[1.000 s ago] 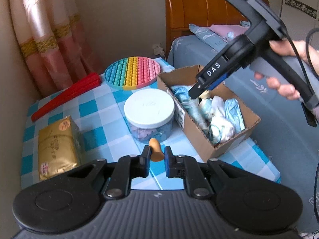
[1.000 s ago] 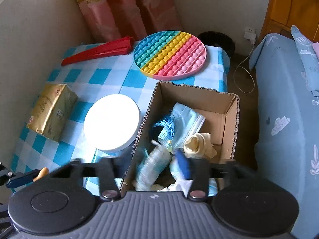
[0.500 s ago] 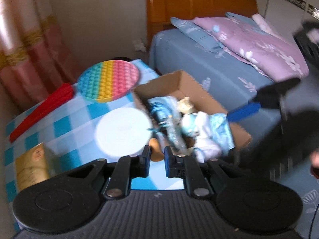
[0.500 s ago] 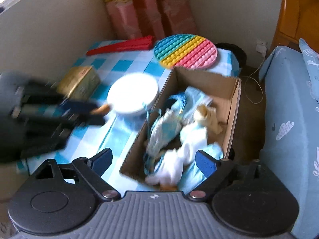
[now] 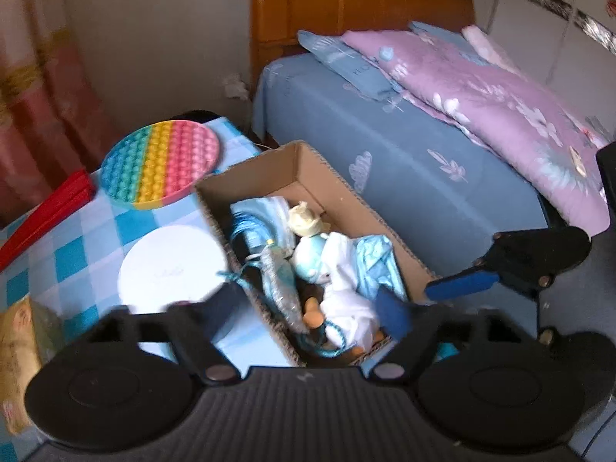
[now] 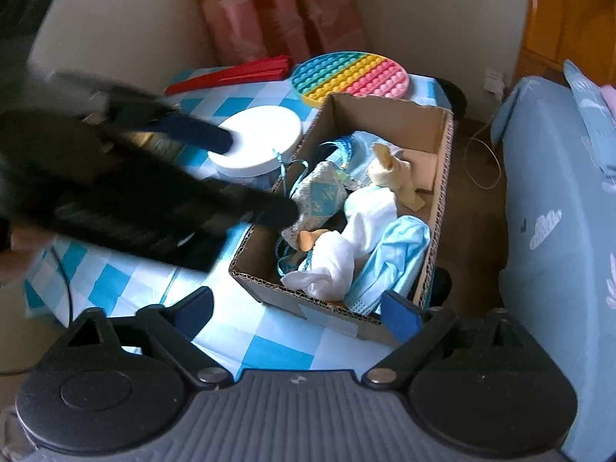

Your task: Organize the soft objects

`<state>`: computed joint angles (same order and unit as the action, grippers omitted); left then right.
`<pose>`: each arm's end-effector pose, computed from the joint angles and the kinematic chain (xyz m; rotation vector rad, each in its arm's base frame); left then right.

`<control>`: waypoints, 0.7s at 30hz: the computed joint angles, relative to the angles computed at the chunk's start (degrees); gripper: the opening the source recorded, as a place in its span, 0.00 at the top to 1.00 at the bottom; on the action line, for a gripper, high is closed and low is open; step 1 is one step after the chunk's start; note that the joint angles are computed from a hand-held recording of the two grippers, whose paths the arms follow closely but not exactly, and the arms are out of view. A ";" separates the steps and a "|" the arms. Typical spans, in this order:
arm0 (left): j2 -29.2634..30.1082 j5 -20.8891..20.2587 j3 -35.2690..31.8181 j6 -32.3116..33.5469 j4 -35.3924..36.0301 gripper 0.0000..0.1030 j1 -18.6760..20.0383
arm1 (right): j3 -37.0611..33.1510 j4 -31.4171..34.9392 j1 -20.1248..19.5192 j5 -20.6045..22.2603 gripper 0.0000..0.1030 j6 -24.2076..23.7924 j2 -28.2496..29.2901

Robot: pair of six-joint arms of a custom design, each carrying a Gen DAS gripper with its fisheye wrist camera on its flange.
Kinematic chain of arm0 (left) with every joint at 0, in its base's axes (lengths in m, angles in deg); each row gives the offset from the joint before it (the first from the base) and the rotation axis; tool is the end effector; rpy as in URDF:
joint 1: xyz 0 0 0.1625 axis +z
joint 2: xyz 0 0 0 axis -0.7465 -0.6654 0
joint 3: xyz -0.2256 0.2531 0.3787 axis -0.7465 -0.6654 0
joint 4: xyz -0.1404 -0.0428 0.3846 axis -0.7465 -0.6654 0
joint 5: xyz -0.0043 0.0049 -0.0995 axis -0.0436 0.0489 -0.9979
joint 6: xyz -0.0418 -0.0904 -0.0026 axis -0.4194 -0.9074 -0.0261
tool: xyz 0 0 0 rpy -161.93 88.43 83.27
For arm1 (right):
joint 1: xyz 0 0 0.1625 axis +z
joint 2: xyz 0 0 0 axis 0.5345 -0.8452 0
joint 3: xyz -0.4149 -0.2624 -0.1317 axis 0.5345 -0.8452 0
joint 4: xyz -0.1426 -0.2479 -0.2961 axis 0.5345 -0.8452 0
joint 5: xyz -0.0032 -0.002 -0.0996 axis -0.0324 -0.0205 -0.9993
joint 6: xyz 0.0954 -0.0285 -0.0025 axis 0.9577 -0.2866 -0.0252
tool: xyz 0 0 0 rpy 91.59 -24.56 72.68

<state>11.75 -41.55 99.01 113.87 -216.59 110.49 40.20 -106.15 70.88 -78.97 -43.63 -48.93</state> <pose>-0.2512 -0.8523 0.2187 1.1361 2.4223 -0.4664 0.2740 -0.8035 0.1604 0.5127 -2.4968 0.5871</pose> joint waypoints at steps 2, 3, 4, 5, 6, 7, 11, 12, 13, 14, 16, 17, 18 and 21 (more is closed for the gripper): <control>-1.63 1.41 4.08 0.84 -5.90 0.15 -0.11 | 0.93 -2.67 0.16 -0.82 0.02 1.68 0.06; -2.33 2.97 6.17 1.68 -8.92 0.11 -0.25 | 1.31 -3.46 0.21 -1.27 0.00 2.76 0.07; -3.07 5.12 8.64 2.29 -12.69 0.10 -0.46 | 1.45 -4.02 0.40 -2.41 0.00 4.41 0.28; -3.80 7.14 11.06 2.35 -16.35 0.08 -0.56 | 1.50 -4.63 0.65 -3.91 0.00 5.71 0.63; -4.40 8.56 12.81 1.76 -18.70 0.08 -0.55 | 1.67 -5.34 0.95 -5.36 0.00 6.40 0.98; -4.91 9.99 13.94 0.67 -19.91 0.08 -0.52 | 1.63 -5.69 1.32 -7.27 0.00 6.84 1.50; -6.88 15.48 17.58 -4.53 -23.16 0.08 -0.39 | 2.53 -8.34 2.52 -12.45 0.00 9.70 3.12; -7.29 16.83 18.16 -5.59 -22.93 0.08 -0.39 | 2.90 -9.37 2.76 -12.99 0.00 10.44 3.34; -7.57 17.85 18.43 -6.60 -22.27 0.08 -0.31 | 3.16 -10.28 3.02 -13.78 0.00 11.31 3.65; -7.73 19.75 18.67 -8.16 -21.34 0.08 -0.37 | 3.31 -10.99 3.30 -14.60 0.00 12.42 3.95; -7.95 22.53 19.32 -9.59 -20.35 0.08 -0.44 | 3.24 -9.99 3.79 -15.70 0.00 15.28 4.23; -8.38 22.57 19.97 -9.71 -20.22 0.08 -0.43 | 3.10 -8.96 4.07 -16.20 0.00 16.73 4.34; -8.73 22.43 20.33 -10.20 -19.74 0.08 -0.44 | 2.85 -8.60 4.32 -16.68 0.00 17.39 4.58; -9.81 21.19 21.32 -10.32 -20.37 0.08 -0.48 | 2.49 -9.66 5.51 -19.40 0.00 16.53 5.41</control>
<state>1.94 -20.36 120.33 103.55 -236.96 110.01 42.69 -115.82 76.39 -98.37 -27.10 -43.53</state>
